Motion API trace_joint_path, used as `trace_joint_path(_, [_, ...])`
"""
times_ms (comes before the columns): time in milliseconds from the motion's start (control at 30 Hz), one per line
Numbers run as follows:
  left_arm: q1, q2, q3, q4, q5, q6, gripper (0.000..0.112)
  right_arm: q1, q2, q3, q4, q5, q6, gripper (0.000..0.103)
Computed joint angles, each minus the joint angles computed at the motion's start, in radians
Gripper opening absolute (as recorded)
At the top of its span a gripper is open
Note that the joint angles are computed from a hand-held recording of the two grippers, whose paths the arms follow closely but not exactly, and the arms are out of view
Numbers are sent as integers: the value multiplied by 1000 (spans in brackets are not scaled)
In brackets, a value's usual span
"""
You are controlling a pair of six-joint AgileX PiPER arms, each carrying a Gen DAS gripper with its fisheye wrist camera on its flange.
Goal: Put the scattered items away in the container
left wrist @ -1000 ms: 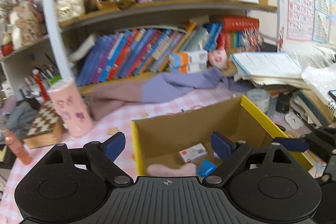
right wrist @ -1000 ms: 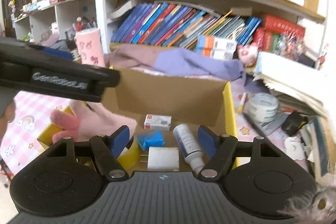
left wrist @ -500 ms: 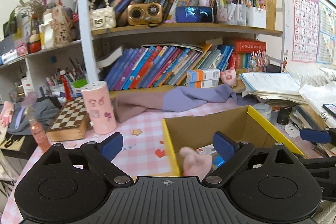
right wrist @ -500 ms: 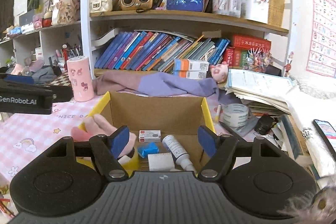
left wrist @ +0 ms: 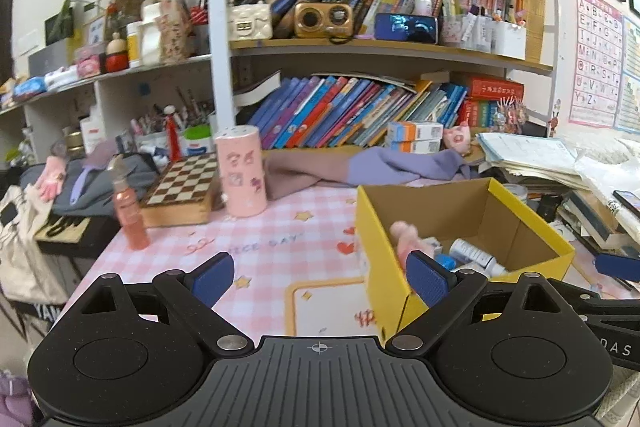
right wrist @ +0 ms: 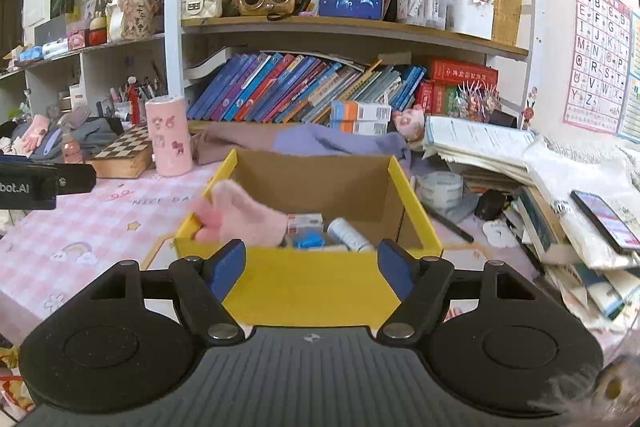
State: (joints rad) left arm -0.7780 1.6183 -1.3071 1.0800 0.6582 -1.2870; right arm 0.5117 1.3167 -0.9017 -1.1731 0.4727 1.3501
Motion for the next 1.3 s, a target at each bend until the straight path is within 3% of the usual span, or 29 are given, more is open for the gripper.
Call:
trace_joint_path(400, [-29, -139, 175, 2, 35, -47, 95, 176, -48, 71, 1, 149, 113, 71])
trace_joint_path(700, [-57, -223, 294, -8, 49, -106, 96, 231, -45, 97, 34, 191, 146, 75])
trace_joint_path(1000, [-65, -248, 339, -111, 77, 5, 96, 274, 11, 48, 129, 236, 128, 78])
trace_joint_path(1300, [-102, -256, 336, -100, 134, 84, 101, 281, 80, -14, 186, 260, 96, 79])
